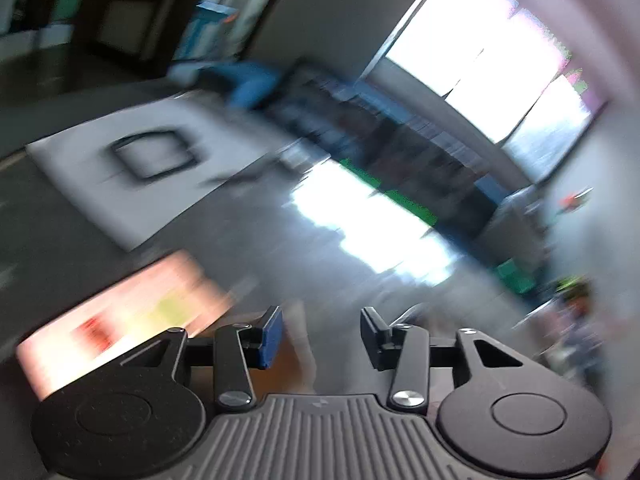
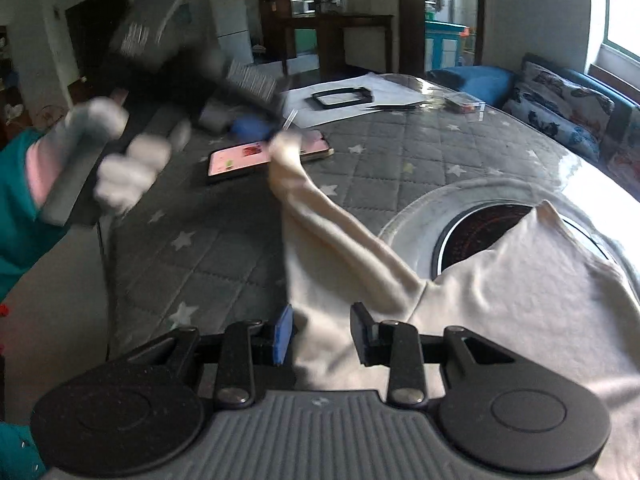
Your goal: Fold clothes
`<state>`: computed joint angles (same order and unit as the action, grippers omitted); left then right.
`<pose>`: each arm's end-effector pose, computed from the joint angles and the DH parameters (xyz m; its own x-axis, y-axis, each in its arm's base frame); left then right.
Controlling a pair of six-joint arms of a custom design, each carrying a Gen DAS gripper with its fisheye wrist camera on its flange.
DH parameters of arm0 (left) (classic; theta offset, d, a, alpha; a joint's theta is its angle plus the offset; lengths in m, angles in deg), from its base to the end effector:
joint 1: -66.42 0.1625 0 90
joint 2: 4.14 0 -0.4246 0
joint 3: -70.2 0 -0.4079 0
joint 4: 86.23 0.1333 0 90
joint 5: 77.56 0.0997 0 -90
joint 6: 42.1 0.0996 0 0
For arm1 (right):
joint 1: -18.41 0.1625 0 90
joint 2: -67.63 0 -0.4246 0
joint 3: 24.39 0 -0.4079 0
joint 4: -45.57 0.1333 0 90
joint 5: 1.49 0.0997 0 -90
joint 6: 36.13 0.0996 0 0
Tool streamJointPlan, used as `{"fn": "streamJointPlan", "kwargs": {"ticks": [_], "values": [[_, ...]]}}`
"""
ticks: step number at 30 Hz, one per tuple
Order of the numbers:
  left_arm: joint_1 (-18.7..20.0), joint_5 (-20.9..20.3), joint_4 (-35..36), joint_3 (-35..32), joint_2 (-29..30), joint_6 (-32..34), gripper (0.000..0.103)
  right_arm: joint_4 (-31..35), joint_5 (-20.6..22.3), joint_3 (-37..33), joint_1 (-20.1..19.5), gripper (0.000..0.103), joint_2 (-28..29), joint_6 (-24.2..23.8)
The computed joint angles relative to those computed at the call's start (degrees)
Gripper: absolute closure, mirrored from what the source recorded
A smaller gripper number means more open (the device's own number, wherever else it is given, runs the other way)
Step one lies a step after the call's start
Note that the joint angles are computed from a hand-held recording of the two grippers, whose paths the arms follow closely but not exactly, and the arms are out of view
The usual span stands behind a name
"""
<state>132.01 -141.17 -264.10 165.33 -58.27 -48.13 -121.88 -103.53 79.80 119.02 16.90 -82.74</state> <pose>-0.1234 -0.7016 0.2507 -0.9742 0.0090 -0.2255 0.1812 0.6270 -0.7577 0.2289 -0.6106 0.1150 -0.5488 -0.7190 0.4264 -0.8255 0.5466 -0.1408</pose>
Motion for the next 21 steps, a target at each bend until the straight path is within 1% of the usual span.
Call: {"fn": "streamJointPlan", "kwargs": {"ticks": [1,2,3,5,6,8,10,13,16,19,21], "values": [[0.4,-2.3,-0.4,-1.1,0.6,0.1,0.056,-0.5,-0.3,-0.4,0.1,0.071,0.4,0.5],[0.6,-3.1,-0.3,-1.7,0.8,0.0,0.056,-0.9,-0.5,-0.8,0.1,0.071,0.8,1.0],[0.4,-2.8,-0.4,-1.7,0.7,0.2,0.056,-1.3,-0.7,-1.2,0.2,0.071,1.1,1.5],[0.1,-1.8,-1.8,0.3,-0.7,2.0,0.055,-1.4,-0.5,-1.9,0.4,0.071,1.7,2.1],[-0.1,-0.2,-2.4,2.0,-1.8,2.2,0.052,-1.6,-0.2,-2.2,0.6,0.071,2.1,2.0],[-0.3,2.5,-3.5,5.2,-3.8,2.2,0.052,-2.2,0.4,-3.2,1.0,0.071,3.6,1.4],[-0.3,6.7,-3.3,8.4,-6.0,1.4,0.052,-2.1,0.9,-4.5,1.4,0.071,5.3,1.1],[0.3,8.1,-2.7,13.7,-9.8,1.3,0.052,-1.5,1.1,-6.7,2.0,0.071,8.1,0.7],[0.6,10.0,-2.3,18.3,-12.9,-0.2,0.052,-0.3,1.9,-8.5,2.4,0.071,10.1,1.4],[1.2,13.0,-4.8,21.0,-14.6,0.3,0.051,2.1,2.1,-11.9,2.8,0.071,13.1,2.6],[1.6,13.5,-5.2,21.8,-15.6,0.6,0.05,2.3,1.6,-13.7,3.1,0.071,15.0,2.9]]}}
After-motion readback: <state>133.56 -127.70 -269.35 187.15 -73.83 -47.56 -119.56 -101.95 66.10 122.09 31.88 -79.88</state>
